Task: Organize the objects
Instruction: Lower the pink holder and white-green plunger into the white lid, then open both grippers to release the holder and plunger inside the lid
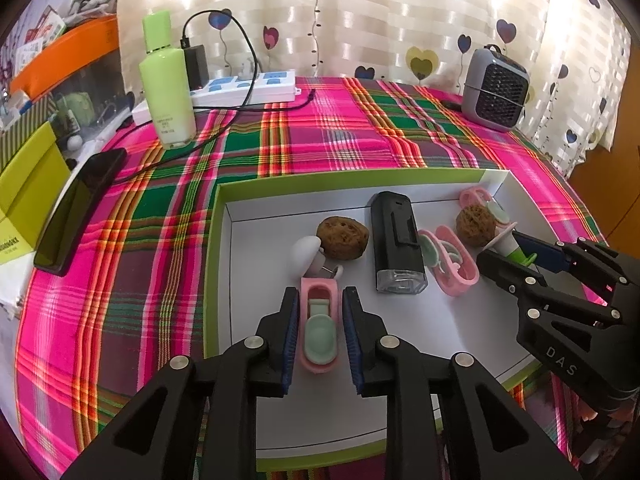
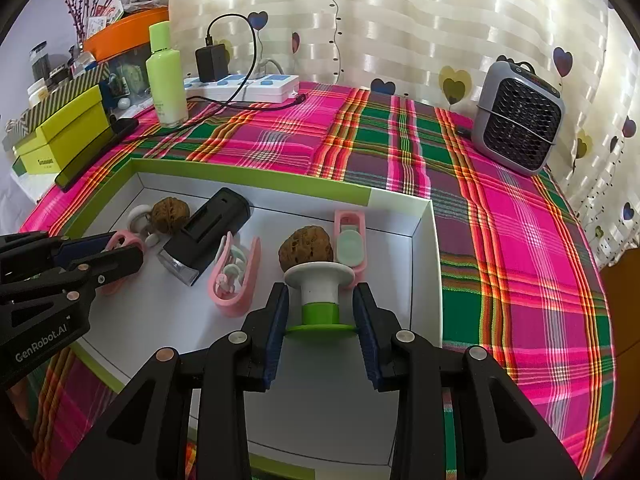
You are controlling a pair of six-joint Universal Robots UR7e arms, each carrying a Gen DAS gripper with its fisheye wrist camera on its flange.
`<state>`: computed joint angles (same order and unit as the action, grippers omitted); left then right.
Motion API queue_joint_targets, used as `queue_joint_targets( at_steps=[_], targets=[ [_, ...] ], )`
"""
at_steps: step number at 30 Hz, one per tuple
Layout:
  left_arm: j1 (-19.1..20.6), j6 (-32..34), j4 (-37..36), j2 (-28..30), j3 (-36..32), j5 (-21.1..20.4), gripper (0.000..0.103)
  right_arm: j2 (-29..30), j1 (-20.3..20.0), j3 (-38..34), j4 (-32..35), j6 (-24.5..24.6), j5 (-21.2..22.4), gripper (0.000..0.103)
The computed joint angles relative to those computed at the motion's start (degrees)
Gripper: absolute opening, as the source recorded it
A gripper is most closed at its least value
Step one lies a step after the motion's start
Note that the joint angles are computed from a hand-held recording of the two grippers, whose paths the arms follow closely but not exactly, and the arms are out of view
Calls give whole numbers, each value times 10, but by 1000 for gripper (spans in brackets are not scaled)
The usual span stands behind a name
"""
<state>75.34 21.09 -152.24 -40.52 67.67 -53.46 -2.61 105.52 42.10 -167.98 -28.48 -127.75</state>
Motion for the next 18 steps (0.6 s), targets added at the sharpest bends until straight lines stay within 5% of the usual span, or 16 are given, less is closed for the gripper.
queue_joint_targets(
  at_steps=[18],
  targets=[
    [-2, -6, 1, -5, 5, -4, 40, -8, -1, 13, -14, 8, 4, 40]
  ],
)
